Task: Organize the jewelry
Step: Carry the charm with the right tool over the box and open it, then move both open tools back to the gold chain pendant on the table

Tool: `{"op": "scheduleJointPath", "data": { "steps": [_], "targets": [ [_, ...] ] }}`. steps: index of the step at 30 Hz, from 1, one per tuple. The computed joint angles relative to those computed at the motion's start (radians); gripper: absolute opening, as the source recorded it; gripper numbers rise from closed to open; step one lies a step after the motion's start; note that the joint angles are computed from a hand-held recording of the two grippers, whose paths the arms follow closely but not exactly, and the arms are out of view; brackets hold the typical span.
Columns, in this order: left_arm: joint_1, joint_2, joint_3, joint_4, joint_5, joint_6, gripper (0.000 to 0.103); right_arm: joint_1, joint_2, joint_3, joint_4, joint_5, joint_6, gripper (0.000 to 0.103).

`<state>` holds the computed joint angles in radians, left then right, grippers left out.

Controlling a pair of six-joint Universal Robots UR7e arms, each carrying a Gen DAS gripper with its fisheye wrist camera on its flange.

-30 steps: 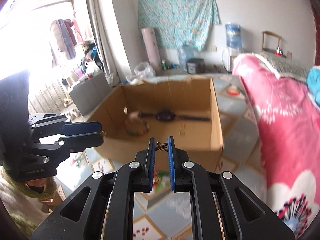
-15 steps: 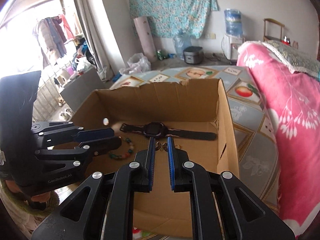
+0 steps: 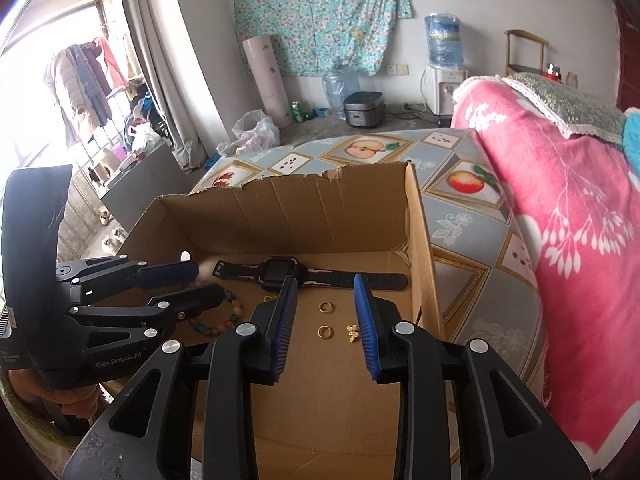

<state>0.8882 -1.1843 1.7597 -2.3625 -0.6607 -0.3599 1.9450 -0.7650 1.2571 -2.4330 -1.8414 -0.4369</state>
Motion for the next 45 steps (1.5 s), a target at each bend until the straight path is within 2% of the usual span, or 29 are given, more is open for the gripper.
{"op": "scheduleJointPath", "data": {
  "steps": [9, 14, 18, 27, 37, 41, 45],
  "targets": [
    [-0.045, -0.041, 0.041, -0.035, 0.058, -0.010, 0.063, 0.010, -0.042, 0.035, -0.032, 0.024, 0.021, 0.054],
    [-0.081, -0.079, 0.083, -0.073, 0.087, -0.006, 0.072, 0.017, -0.070, 0.058, -0.046, 0.046, 0.025, 0.061],
    [-0.122, -0.123, 0.136, -0.099, 0.111, -0.005, 0.079, 0.021, -0.090, 0.074, -0.062, 0.064, 0.024, 0.062],
    [-0.216, -0.246, 0.298, -0.135, 0.146, -0.047, 0.084, 0.011, -0.167, 0.143, -0.087, 0.113, 0.016, 0.062],
    [-0.293, -0.343, 0.455, -0.144, 0.078, -0.109, 0.088, -0.027, -0.264, 0.234, -0.042, 0.065, -0.041, 0.062],
    [-0.282, -0.319, 0.484, -0.172, 0.016, -0.096, 0.089, -0.034, -0.298, 0.287, -0.022, 0.046, -0.033, 0.062],
    [-0.253, -0.249, 0.490, -0.222, -0.029, -0.055, 0.089, -0.046, -0.309, 0.333, 0.020, 0.043, 0.008, 0.062]
  ]
}}
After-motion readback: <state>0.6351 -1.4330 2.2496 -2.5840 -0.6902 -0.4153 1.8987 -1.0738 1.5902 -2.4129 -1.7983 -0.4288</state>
